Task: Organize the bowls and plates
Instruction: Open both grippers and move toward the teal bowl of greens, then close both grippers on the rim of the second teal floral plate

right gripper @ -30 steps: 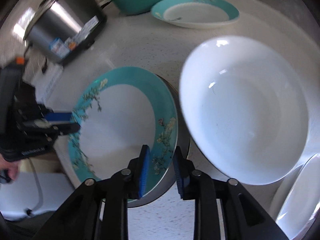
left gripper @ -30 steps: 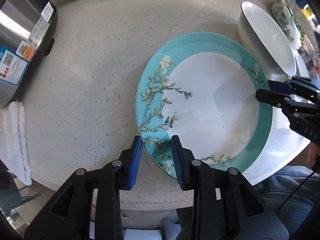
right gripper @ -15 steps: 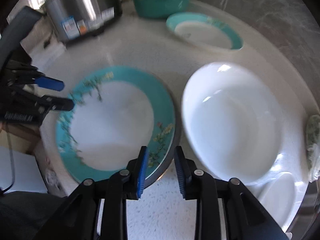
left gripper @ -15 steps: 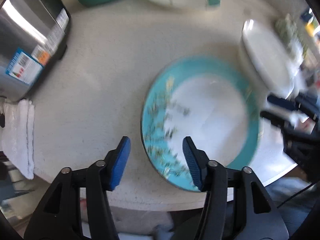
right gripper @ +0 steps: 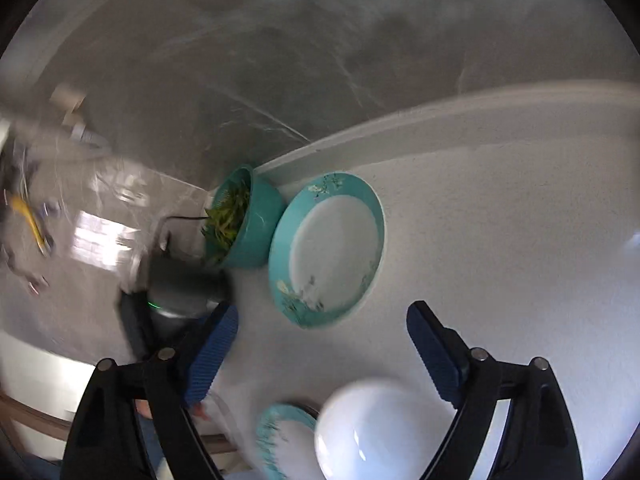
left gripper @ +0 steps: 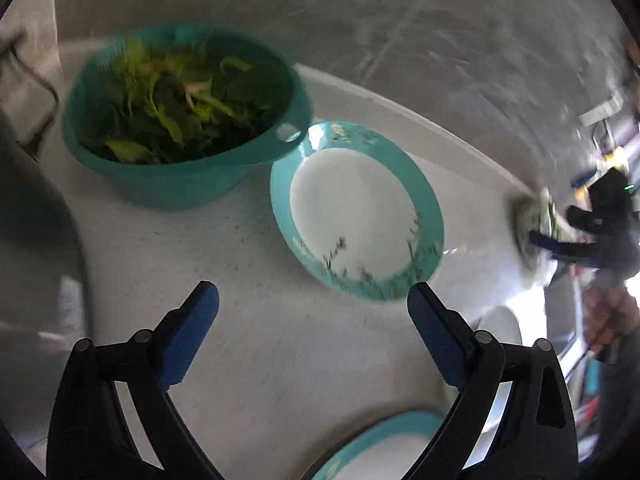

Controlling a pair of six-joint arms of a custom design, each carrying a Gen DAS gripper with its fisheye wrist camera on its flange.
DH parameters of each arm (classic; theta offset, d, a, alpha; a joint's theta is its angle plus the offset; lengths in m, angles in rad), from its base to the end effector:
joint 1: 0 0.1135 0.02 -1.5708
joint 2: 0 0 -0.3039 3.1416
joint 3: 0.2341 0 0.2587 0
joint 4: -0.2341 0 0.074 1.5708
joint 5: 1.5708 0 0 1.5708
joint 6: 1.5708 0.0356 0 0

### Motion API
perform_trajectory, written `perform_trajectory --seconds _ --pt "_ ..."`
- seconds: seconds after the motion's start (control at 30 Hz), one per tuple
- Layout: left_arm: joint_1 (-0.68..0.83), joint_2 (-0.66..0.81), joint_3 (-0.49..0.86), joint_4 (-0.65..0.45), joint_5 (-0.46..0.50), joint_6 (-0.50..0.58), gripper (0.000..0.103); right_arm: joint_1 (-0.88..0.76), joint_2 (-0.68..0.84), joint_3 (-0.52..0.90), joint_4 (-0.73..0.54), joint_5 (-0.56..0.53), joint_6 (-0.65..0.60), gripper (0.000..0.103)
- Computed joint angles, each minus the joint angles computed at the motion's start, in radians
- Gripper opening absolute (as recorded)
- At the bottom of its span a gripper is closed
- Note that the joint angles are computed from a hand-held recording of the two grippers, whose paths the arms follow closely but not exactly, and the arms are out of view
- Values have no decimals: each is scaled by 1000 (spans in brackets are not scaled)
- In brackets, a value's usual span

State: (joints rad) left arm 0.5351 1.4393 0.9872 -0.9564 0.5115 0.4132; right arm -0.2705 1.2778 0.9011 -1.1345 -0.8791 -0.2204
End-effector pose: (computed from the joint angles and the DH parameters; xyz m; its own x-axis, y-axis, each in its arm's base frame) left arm 0.2237 0.1123 0.2552 -0.9287 -0.1435 -0.3420 -0.0040 0.9260 -0.3775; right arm 0.1943 -0.0254 0.2711 -0.9663 0.1232 -0.2262 -0.0871 0.6701 0.7372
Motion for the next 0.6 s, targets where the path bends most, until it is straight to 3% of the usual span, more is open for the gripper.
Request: perform_trajectory --seconds 0.07,0.13,0.47,0.6 --pt "-30 69 -8 67 17 -70 96 31 106 9 117 39 88 84" --pt "-52 144 -7 116 8 -132 96 70 238 32 178 23 92 79" --pt "-130 304 2 256 4 -255 93 199 551 143 271 -37 79 72" --pt "-160 368 46 292 4 -288 76 217 607 172 241 -34 21 61"
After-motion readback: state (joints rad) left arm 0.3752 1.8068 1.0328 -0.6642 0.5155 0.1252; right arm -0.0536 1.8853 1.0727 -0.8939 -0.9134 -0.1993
